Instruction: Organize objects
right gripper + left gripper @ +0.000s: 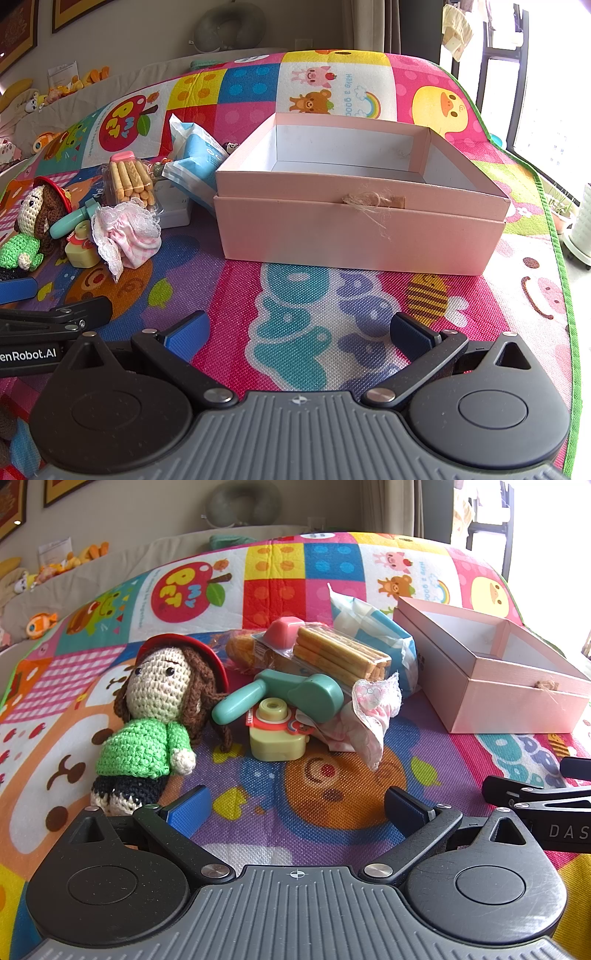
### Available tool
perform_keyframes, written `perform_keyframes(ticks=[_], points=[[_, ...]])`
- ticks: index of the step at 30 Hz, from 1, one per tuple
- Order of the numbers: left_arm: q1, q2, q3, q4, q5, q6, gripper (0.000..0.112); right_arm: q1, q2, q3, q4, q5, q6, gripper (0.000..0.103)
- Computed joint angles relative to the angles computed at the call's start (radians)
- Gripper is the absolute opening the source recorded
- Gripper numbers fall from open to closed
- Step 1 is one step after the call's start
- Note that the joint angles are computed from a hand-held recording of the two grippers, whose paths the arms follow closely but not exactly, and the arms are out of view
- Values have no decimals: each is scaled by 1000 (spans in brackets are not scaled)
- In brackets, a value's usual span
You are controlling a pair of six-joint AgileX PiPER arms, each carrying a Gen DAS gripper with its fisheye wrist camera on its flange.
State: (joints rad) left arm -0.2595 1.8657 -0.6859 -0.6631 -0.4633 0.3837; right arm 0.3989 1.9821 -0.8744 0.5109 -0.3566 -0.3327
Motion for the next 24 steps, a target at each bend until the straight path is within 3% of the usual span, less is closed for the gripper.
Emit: perform_keyframes(ticks=[24], points=[[-12, 2, -4, -40, -10, 47, 102, 0, 1, 2, -4, -2, 6, 103]])
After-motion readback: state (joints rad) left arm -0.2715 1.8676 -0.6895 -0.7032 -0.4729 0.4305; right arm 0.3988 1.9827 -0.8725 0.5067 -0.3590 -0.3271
